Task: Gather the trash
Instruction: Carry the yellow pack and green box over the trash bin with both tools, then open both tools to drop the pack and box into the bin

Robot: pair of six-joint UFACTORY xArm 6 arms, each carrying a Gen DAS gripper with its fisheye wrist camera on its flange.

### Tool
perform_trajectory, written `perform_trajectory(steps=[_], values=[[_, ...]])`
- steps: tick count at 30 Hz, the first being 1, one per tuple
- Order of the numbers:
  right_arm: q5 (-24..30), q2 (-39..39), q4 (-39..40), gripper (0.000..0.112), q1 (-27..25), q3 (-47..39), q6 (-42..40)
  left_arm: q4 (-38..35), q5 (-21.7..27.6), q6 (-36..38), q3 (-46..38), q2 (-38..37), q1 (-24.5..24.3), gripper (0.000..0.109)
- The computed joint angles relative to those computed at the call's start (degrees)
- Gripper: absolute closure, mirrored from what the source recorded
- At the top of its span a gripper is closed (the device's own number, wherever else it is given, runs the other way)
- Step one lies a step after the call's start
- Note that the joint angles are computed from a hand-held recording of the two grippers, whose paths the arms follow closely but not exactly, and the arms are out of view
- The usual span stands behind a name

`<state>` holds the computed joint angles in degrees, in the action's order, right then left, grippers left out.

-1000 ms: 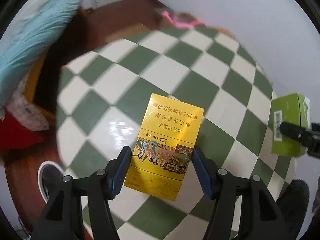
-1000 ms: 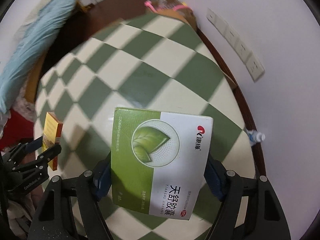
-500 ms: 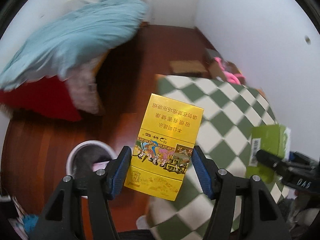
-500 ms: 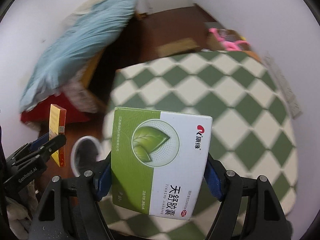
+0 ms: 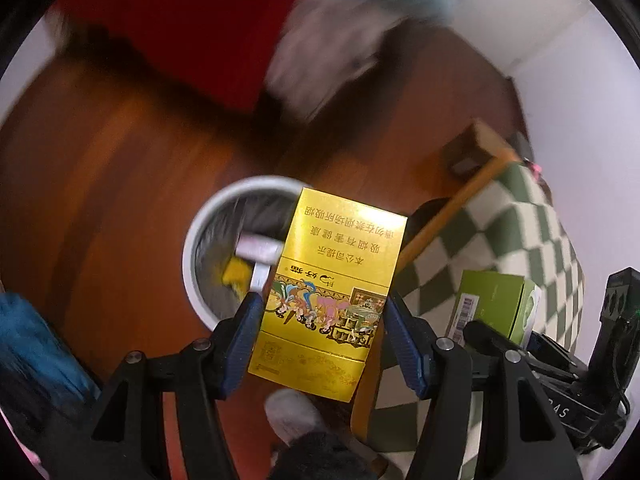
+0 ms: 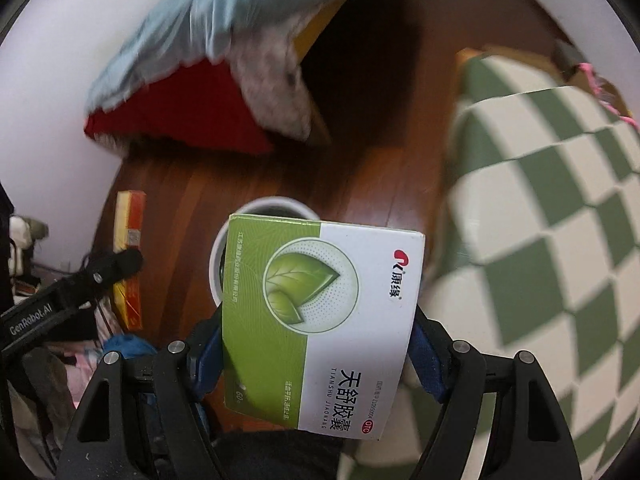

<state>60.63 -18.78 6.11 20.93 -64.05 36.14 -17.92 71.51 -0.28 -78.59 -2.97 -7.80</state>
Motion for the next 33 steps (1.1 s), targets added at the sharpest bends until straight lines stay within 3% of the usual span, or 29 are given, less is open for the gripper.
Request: perform_trajectory(steps=[8,10,11,15,18,22,25,33], values=[[-1.5,22.2,5.5,0.034,0.1,-11.3,-7.1,-2.1,0.1,-2.0,0.7,7.8,4.4,0.047],[-1.2,26.3,5.9,0.034,0.1,-14.3,-8.1,-1.5,-0.4,-2.7,1.5,7.7,5.1,0.029],[-0.9,28.5,6.3,0.033,0.1,-16.0,-9.1,-1.2,-0.8,-3.0,2.0,7.6,5.5,0.014],[1.5,36.3,7.0,0.031,0.6,-23.6,-10.8,2.5,-1.6,-5.4,2.7,6.4,6.8,0.010],[3.0,40.6,7.8,0.009,0.7,-28.0,-11.4,6.0,-4.3,-7.6,5.4,3.1,7.5,0.010],[2.6,40.2,6.7,0.009,1.2,-28.0,-11.6,14.3,-8.2,-10.3,10.0,-3.5,6.5,0.010],[2.2,34.9,4.9,0.009,1.6,-23.6,-10.6,18.6,-8.8,-12.6,12.6,-8.5,5.5,0.010],[3.2,16.2,-1.4,0.009,4.6,-10.5,-5.9,23.7,-2.2,-16.3,15.2,-19.9,1.1,0.010]])
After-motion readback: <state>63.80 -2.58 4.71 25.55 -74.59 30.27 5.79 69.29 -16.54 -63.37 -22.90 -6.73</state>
